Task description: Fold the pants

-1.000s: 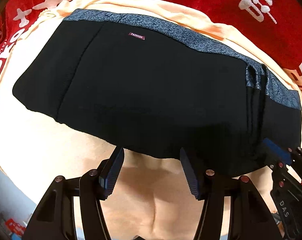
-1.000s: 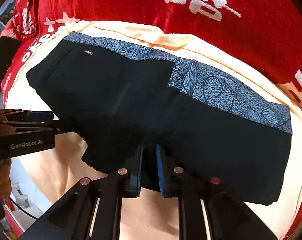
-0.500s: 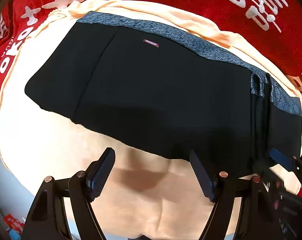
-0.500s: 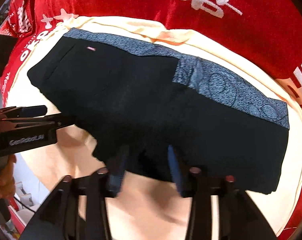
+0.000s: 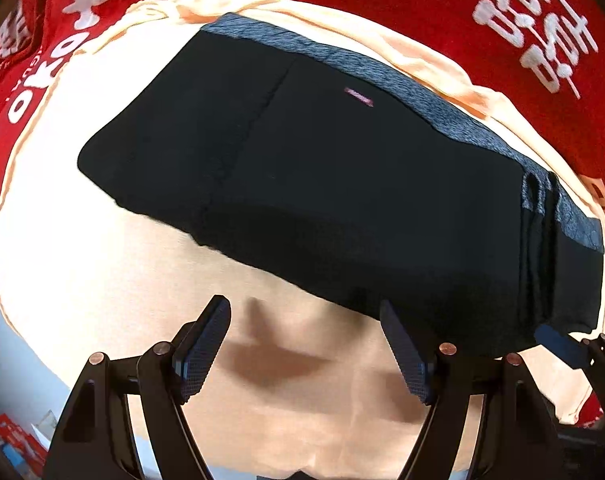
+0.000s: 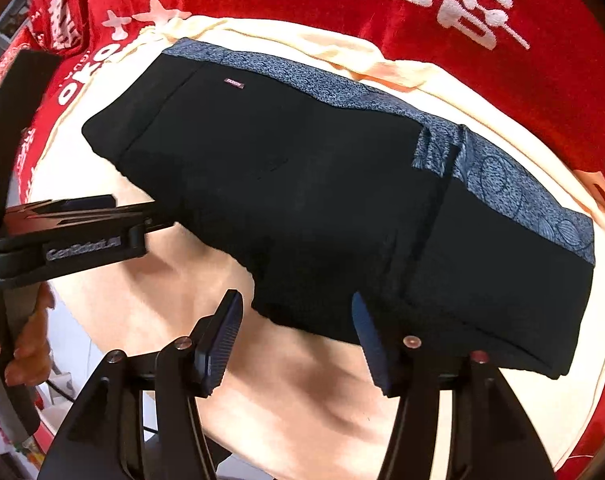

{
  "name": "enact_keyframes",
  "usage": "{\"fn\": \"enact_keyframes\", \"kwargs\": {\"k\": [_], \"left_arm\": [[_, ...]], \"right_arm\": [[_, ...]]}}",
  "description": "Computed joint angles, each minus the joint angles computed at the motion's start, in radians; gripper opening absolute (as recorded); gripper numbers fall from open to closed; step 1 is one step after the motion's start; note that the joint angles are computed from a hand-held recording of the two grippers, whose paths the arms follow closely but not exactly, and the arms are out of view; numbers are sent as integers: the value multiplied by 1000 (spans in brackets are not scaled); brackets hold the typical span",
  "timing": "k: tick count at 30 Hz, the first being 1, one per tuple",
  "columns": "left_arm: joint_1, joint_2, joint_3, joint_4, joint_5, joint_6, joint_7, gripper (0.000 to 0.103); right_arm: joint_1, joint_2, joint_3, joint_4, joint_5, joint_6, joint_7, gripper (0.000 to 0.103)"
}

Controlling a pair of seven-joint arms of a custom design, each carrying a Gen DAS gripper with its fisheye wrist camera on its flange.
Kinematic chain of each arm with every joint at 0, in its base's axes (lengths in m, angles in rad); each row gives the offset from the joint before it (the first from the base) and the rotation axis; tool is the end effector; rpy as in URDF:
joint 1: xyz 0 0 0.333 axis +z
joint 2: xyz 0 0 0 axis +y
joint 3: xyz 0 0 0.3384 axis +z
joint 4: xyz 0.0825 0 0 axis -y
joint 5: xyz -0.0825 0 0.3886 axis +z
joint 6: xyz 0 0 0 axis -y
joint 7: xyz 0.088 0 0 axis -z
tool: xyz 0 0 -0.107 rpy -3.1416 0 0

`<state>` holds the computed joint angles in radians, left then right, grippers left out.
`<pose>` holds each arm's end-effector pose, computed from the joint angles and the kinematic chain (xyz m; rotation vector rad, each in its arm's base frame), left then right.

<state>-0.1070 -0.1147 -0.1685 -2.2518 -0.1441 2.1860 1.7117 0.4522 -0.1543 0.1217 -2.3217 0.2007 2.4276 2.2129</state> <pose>0.4879 -0.1449 0.4366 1.7917 -2.5219 0.1582 0.4272 0.2787 0.4487 -1.8086 2.2164 0.1206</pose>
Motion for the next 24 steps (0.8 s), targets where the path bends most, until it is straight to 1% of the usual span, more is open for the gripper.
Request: {"fn": "enact_keyframes", "kwargs": {"k": [3, 5, 6, 7, 9, 14, 19, 21, 22, 24], "left_arm": [[10, 7, 11, 0, -10, 8, 10, 78], [18, 8, 17, -4, -18, 16, 14, 78], [24, 13, 22, -4, -20, 20, 19, 78], [30, 15, 27, -8, -21, 23, 24, 78], [45, 19, 34, -9, -9, 25, 26, 78], [71, 34, 47, -1, -8, 32, 25, 78], [91, 37, 58, 1, -26, 26, 40, 78], [95, 39, 61, 2, -54, 20, 52, 78], [99, 41, 68, 5, -90, 12, 69, 78], [113, 51, 87, 16, -202, -23, 116, 78]], "right_arm": [[-6, 31, -4, 15, 12, -35, 13, 61], [-4, 43, -11, 1, 86, -22, -7, 61], [-6, 43, -9, -6, 96, -12, -5, 61], [-7, 41, -6, -14, 97, 6, -3, 64], [-5, 44, -5, -13, 109, 13, -21, 69], [-5, 69, 10, 19, 43, -17, -16, 72], [-4, 85, 16, 35, 32, -23, -5, 76], [-3, 87, 19, 40, 24, -30, -1, 77], [-2, 88, 19, 42, 21, -32, 0, 77], [-3, 92, 19, 45, 19, -31, 2, 77]]}}
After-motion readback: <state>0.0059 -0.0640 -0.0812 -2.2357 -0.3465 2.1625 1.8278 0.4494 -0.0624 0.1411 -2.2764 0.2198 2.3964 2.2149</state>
